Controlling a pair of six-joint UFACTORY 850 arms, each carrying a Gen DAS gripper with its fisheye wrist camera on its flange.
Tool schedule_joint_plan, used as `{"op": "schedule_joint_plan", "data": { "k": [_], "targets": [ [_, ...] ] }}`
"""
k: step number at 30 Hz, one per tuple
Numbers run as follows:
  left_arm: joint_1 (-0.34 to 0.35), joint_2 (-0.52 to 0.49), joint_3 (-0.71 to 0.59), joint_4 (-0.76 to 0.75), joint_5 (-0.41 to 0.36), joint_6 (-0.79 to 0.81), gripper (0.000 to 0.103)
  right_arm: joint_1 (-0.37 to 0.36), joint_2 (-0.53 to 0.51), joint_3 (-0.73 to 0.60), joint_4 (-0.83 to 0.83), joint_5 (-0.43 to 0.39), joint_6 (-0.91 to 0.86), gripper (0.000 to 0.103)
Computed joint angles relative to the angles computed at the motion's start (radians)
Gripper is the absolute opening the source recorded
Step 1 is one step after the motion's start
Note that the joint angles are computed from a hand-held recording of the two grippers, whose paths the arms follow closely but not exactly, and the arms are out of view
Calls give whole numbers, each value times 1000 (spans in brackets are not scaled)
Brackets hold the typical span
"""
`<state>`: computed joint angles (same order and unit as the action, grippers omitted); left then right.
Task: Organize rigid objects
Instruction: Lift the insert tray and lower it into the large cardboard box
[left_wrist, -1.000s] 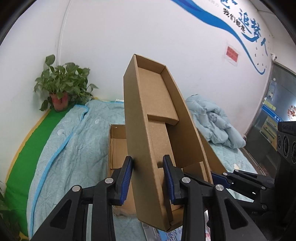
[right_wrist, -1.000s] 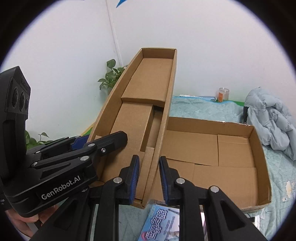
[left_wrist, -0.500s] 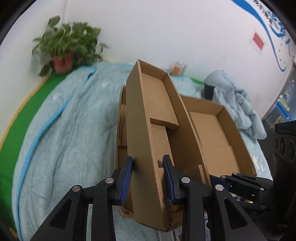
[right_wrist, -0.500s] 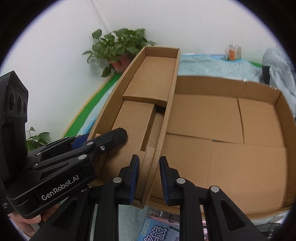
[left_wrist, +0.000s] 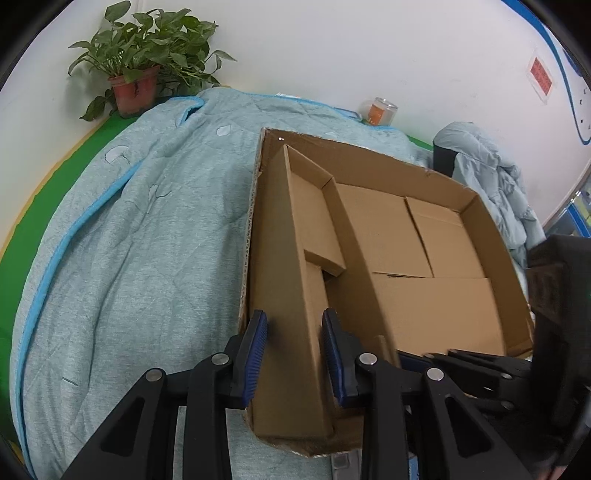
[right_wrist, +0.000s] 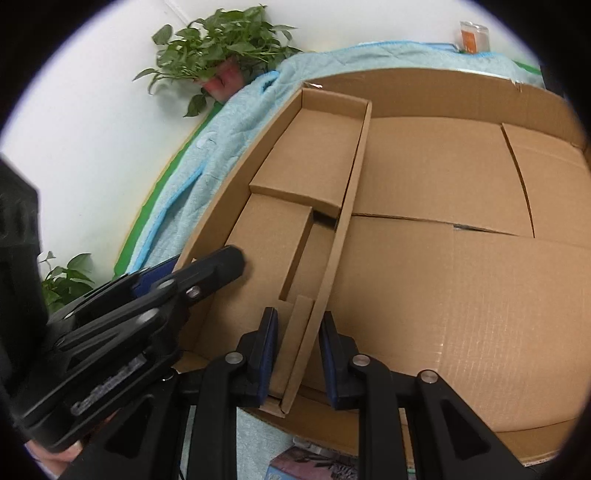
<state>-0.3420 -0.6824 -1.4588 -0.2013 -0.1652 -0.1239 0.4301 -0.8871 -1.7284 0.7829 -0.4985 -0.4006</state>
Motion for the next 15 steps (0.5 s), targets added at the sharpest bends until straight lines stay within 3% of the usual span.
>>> {"op": "schedule_joint_plan", "data": {
  "k": [4, 7, 9, 12, 15],
  "targets": [
    [-6, 30, 34, 58, 17, -58, 27, -2, -9, -6, 15, -2, -10, 22],
    [0, 33, 39, -146, 4, 130, 27, 0, -12, -10, 12, -2, -7, 22],
    [0, 26, 28, -188, -14, 165, 27, 3, -19, -23, -27, 5, 21, 21],
    [-10, 7, -1, -21, -54, -18, 27, 4, -26, -34, -112, 8, 84, 21],
    [-13, 17, 9, 37, -57, -88, 27, 3, -46, -54, -89, -36, 52, 24]
  ]
}}
